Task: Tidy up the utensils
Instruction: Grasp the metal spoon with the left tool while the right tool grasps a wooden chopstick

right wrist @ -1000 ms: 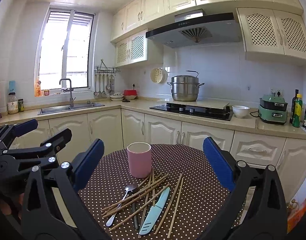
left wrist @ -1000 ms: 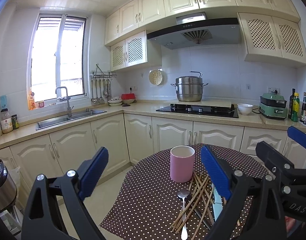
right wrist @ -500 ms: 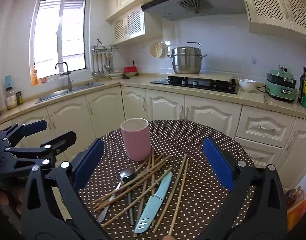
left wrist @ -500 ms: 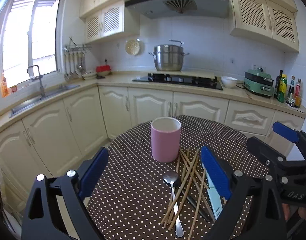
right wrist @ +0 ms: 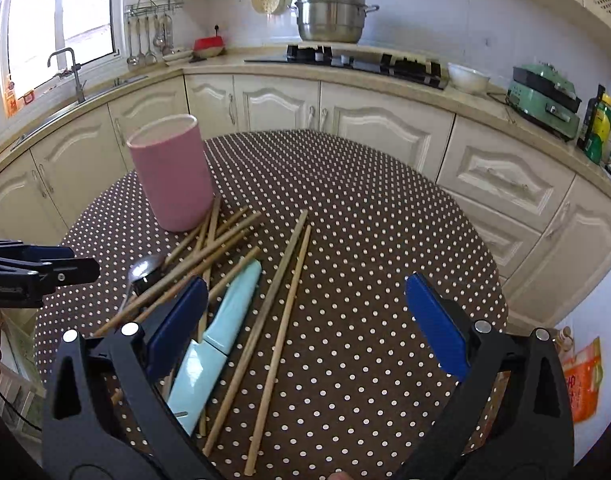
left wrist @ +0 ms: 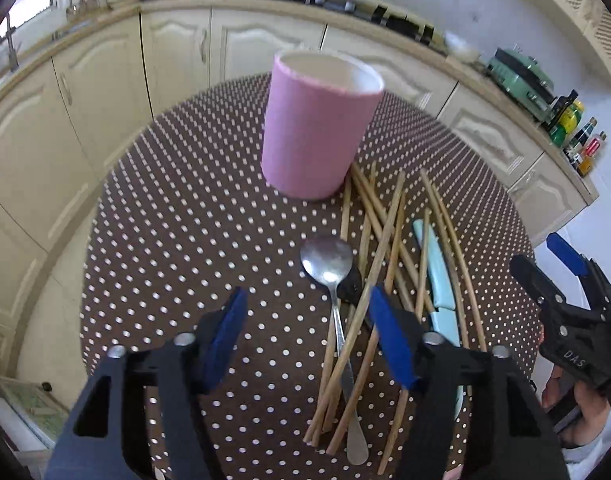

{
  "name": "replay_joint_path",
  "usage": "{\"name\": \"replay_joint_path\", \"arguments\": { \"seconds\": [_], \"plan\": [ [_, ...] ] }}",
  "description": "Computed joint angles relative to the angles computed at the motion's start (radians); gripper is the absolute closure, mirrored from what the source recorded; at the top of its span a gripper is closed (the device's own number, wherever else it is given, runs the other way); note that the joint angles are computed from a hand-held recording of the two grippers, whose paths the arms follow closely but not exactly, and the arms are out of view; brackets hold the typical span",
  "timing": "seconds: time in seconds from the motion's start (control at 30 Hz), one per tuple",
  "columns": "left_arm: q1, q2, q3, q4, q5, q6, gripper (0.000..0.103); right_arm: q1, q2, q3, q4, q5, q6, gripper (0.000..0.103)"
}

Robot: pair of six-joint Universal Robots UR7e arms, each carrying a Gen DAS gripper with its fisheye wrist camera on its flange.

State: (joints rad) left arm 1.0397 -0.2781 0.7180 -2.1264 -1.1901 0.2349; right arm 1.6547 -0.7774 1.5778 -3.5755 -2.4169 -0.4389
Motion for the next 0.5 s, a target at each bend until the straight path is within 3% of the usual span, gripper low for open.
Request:
{"name": "replay_joint_path", "arguments": {
  "seconds": [0.2,0.37,0.43,0.5],
  "plan": [
    [0.006,0.083,-0.129,0.135,0.001,-0.041,0.059,-0.02,-0.02,0.02,0.053,0.02,0.052,0.006],
    [0.004,0.118,-0.164,0.169,0.009,-0.046,0.061,-0.032,-0.026,0.023,0.068,0.034,0.071,0.006],
    [0.004,0.117,-0.152,0.154,0.011,-0.051,0.075,-0.037,-0.03,0.025,0.081,0.041,0.079,0.006],
    [0.011,0.139,-0.195,0.184,-0.013,-0.061,0.082,-0.04,-0.035,0.028,0.095,0.048,0.084,0.006]
  ]
}}
